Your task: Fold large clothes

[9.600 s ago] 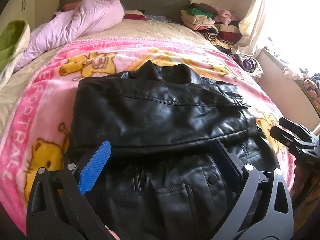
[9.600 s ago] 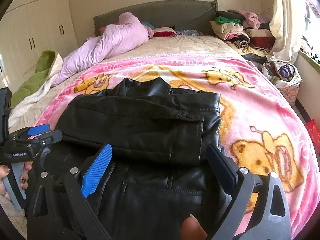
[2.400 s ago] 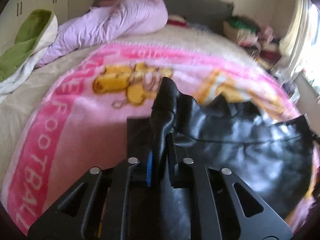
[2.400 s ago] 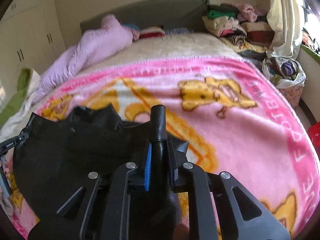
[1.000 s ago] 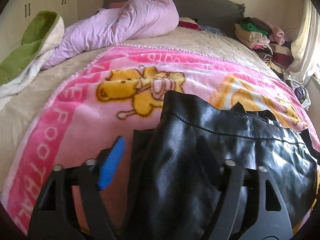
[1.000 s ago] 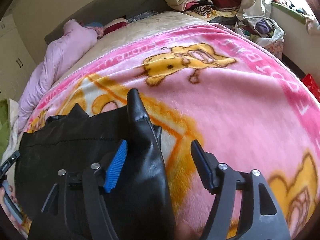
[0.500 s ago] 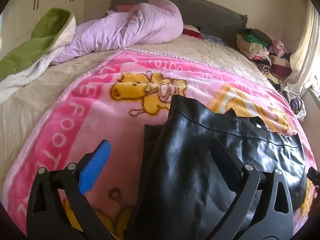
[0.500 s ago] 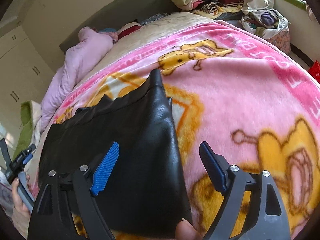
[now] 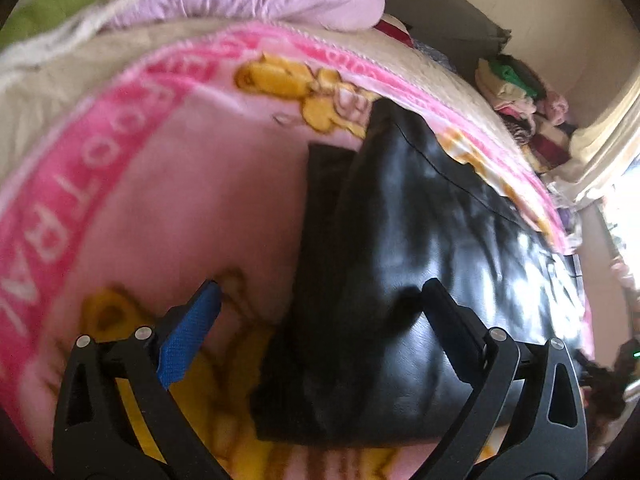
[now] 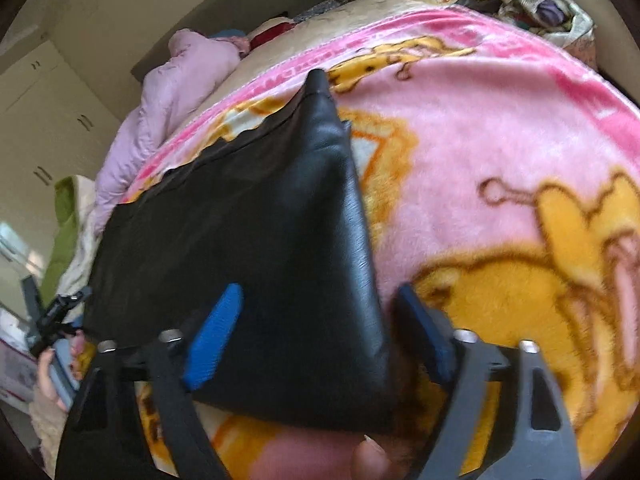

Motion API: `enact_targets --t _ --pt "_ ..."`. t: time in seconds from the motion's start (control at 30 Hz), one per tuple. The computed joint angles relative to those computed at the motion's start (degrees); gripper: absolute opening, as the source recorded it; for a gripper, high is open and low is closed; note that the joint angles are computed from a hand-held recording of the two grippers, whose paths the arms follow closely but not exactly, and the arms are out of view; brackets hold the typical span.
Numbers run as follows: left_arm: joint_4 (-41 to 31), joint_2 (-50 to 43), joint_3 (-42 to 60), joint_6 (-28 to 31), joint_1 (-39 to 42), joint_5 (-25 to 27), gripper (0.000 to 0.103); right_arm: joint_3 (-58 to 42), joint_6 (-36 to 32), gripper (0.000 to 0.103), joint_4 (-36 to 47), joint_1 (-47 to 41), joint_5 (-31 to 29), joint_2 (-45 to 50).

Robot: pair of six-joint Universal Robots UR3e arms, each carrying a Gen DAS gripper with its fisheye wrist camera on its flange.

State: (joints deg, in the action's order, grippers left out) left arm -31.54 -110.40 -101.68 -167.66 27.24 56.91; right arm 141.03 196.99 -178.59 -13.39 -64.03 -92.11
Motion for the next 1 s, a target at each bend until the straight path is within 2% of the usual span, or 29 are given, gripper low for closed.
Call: enact_targets --t 0.03,0.07,0.1,0.13,0.17,0.2,0.3,0.43,0.57,0.73,0.8,0.83,0.87,0.93,1.0 --pt "-1.29 -0.35 0.22 0.03 0.11 -1.35 0.077 0.57 0.45 0.054 -1.27 -0.34 1.16 0.7" --pt "-2.51 -0.68 0.38 0.49 0.19 -2.9 0.066 0.47 0.19 0.046 -1.39 -0.03 1.02 0.73" --pt "-2.99 -0.49 0.11 0.53 -0.26 -3.05 0.059 0.23 0.28 0.036 -2.14 1.2 -0.75 0.66" --pt "-1.61 0.35 -0.85 0.31 -1.09 -1.6 0.051 -0.14 0.08 0.031 -2.04 2.78 -3.11 -0.14" --pt "-0.48 1.11 -1.65 0.76 -1.94 -0.34 0.047 -0.12 -0.02 0.025 -1.79 3.34 -3.85 -1.14" --pt "1.06 2.34 -3.03 1.27 -2.79 1.28 0.042 0.53 -0.06 0.022 -0.96 2.92 -3.39 -3.06" --pt "2.03 5.95 -7.12 2.79 -2.62 1.57 0.037 1.95 -0.98 0.021 1.34 1.7 -3.08 -7.17" --pt "0.05 12.75 -13.97 6.95 -0.11 -0.45 0.037 5.01 -4.34 0.021 9.93 -1.25 -3.36 -16.95" --pt "4.12 16.37 -19.7 7.43 -0.33 1.46 0.039 6.55 -5.75 0.025 11.48 -0.08 -6.42 -19.8" --pt "6.61 14.72 -18.88 5.78 -1.39 3.17 0.046 5.14 -1.26 0.041 8.3 7.64 -17.02 -16.83" --pt "7.48 14.83 -19.34 5.59 -1.08 3.04 0.049 4.65 0.35 0.054 8.13 10.51 -21.73 -17.61" --pt "7.73 15.21 -19.78 5.54 -0.97 2.91 0.05 4.1 2.1 0.059 7.83 13.2 -25.92 -18.21" --pt "7.94 15.43 -19.96 5.5 -0.96 2.92 0.051 3.45 4.09 0.07 6.79 16.0 -30.06 -18.02" --pt "8.69 15.67 -20.36 5.37 -0.94 3.06 0.064 2.92 6.17 0.073 4.58 20.22 -34.8 -19.01" --pt "9.3 15.69 -20.7 4.93 -1.26 3.74 0.07 1.35 6.36 0.073 2.57 24.17 -36.61 -17.76"
